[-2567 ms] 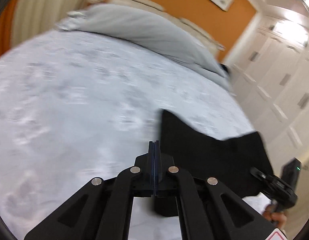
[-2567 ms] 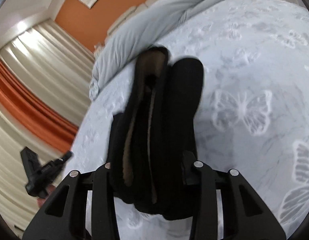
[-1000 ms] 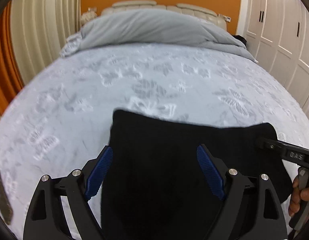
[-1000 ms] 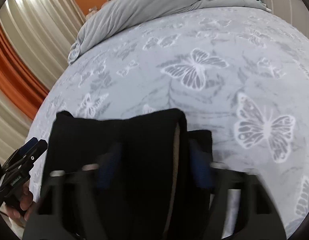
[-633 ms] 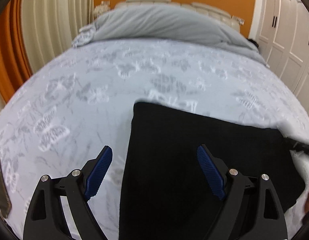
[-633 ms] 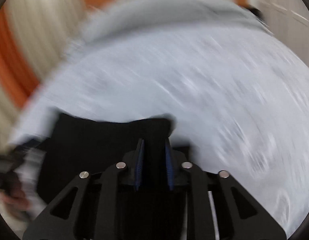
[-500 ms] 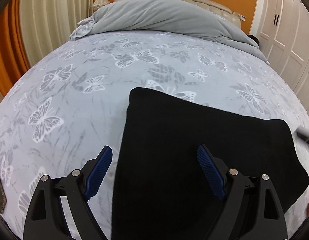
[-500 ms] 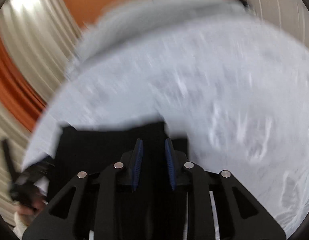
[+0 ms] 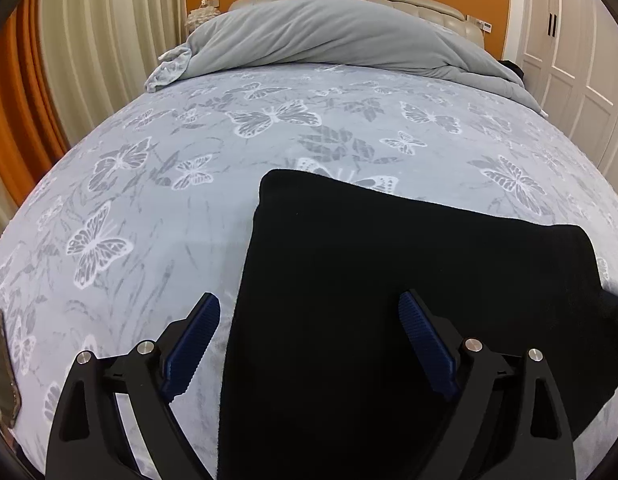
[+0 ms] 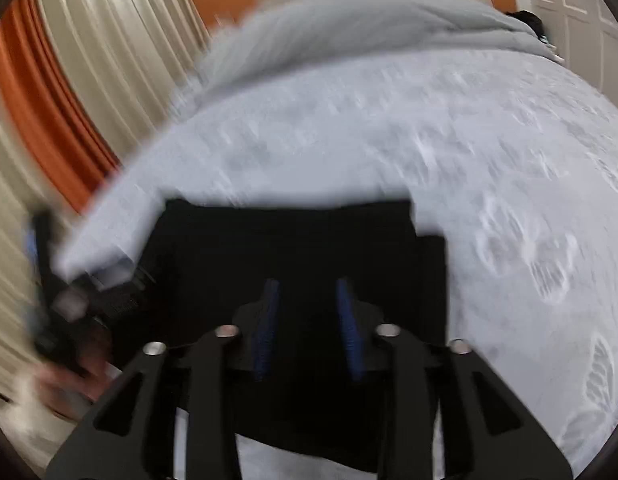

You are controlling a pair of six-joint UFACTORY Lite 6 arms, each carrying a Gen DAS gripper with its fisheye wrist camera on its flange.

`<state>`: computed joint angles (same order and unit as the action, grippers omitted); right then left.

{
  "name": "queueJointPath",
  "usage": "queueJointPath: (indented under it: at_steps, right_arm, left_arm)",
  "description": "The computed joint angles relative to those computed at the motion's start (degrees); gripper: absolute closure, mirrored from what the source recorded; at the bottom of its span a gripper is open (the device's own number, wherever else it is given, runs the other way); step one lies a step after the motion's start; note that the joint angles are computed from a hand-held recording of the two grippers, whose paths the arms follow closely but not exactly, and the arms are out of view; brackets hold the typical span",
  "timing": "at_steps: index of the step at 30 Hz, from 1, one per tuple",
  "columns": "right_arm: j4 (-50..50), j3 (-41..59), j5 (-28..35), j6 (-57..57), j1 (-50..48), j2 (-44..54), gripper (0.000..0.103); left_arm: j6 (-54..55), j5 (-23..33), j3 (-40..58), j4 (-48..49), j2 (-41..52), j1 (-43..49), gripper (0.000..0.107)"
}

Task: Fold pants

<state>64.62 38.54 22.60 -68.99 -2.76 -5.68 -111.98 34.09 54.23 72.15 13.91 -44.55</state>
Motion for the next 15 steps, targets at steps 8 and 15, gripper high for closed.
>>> queueJointPath:
  at_steps: [8,15]
  right_arm:
    - [0.73,-3.63,0.14,-1.59,-0.24,-4.73,0.069]
    - [-5.43,-7.87,3.8,5.75,-4.07,-15.42,0.041]
  left_arm:
    - [4.81,2.5,2.05,-4.87,0.15,-2.04,0.018]
    - [9.36,7.84,4.65,-9.7,-0.37,-6.5,0.018]
